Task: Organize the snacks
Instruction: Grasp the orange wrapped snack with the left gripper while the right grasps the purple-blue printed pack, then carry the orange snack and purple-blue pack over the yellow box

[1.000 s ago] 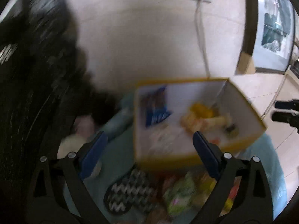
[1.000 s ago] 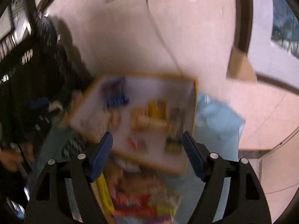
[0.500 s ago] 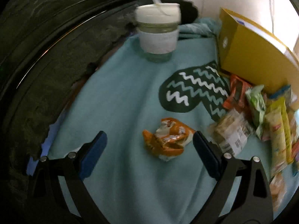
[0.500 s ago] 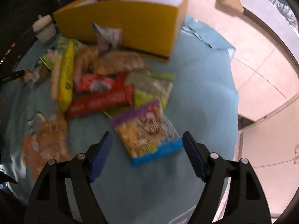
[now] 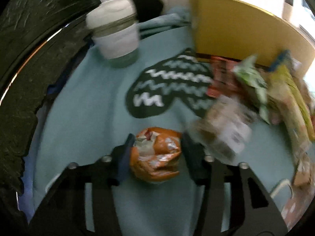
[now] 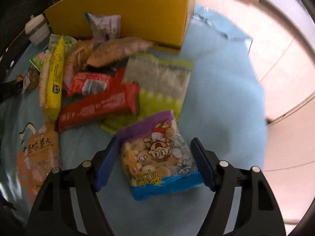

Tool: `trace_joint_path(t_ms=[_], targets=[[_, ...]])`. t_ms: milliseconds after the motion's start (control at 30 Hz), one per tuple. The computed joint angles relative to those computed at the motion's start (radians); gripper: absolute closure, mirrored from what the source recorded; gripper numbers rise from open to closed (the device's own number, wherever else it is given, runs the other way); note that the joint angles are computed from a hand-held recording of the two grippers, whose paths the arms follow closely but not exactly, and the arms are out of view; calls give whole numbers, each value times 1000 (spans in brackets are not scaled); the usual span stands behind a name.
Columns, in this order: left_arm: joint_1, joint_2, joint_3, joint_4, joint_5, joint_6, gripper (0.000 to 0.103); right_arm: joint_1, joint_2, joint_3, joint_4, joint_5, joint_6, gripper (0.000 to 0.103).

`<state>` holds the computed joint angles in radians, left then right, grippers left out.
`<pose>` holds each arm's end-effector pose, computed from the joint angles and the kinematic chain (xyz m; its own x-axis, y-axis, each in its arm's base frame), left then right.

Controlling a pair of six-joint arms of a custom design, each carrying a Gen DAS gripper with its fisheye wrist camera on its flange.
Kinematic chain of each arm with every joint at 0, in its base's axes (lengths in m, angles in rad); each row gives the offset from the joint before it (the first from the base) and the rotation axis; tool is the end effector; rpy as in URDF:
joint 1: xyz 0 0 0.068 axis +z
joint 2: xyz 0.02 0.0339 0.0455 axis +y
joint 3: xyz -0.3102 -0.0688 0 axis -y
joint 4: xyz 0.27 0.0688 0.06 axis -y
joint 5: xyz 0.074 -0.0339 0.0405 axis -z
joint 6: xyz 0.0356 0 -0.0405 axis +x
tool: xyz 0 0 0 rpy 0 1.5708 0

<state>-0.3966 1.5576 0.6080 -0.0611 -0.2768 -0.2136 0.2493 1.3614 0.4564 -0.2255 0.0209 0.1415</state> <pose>0.2614 -0.0989 0.1473 -0.8141 0.1199 -0.5683 0.0666 0.9913 0.1136 0.2097 0.0526 0.1425 -0.9015 -0.0840 -0.4246 -0.1120 0.9928 0.0414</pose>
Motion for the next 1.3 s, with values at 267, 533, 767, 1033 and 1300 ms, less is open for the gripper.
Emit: trace_joint_path(t_ms=[267,533,767,1033,1300], targets=[[-58,-107,-87,-10,35,-69,61,-7,-63,-18,-66,-106,-18,62],[-88,-133,-99,-60,30,-70,60,175,-87,-53,-83,85,50,40],[-157,-210,-122,-61,57,-52,63,236,-172,-32,-166,1,216,48],[-149,-425,-132,-114,135,-83,63,136,-391,3,-276,-152,291,48],[-221,-527,-87,-199,116,-105,63,33,-567,23,-419,-235,287,48]])
